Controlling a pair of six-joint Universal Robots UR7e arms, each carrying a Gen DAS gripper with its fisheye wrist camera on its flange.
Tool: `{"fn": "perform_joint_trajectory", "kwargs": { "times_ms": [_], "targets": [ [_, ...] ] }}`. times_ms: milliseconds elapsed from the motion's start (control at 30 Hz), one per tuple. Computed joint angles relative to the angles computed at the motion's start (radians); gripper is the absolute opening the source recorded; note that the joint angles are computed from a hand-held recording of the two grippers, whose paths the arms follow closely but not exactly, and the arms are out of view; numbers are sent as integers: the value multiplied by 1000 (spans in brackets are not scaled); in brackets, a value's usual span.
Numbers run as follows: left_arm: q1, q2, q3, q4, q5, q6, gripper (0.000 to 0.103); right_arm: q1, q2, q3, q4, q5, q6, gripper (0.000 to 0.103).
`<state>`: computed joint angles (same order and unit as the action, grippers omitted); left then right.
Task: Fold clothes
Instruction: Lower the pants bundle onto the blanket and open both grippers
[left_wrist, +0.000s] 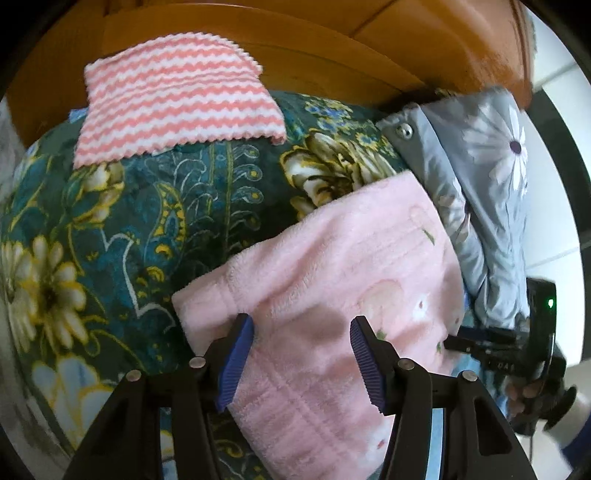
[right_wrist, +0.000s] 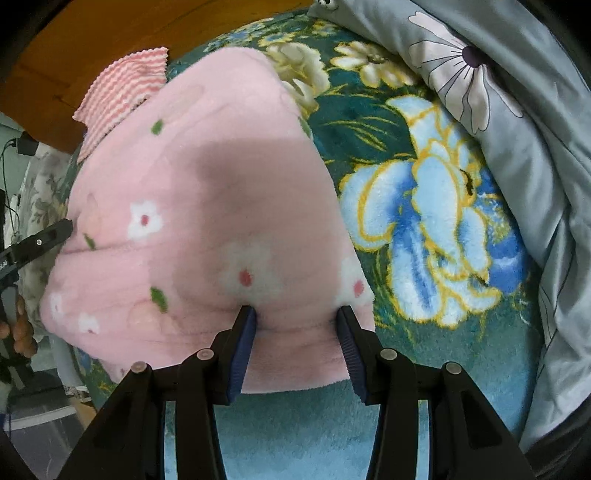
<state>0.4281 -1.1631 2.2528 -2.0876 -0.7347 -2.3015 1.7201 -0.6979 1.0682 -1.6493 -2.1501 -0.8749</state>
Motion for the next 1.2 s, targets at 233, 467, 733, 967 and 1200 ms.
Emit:
{"fn": "perform_joint_trajectory", "kwargs": {
  "times_ms": [233, 467, 733, 967, 1200],
  "targets": [
    [-23, 9, -85, 159, -7, -72, 59, 13, -5, -28, 22, 14, 21, 47],
    [-98, 111, -226, 335, -10, -280, 66, 21, -99, 26, -3, 88, -20, 47],
    [-104, 254, -287, 183, -84, -243, 89, -16, -238, 234, -78, 37, -68, 53],
    [-118, 324, -308, 117, -73, -252, 103, -54, -309, 323, -115, 33, -85, 64],
    [-130, 393, -408, 245, -69, -273, 103, -71, -351, 351, -133, 60, -105, 81]
  ]
}}
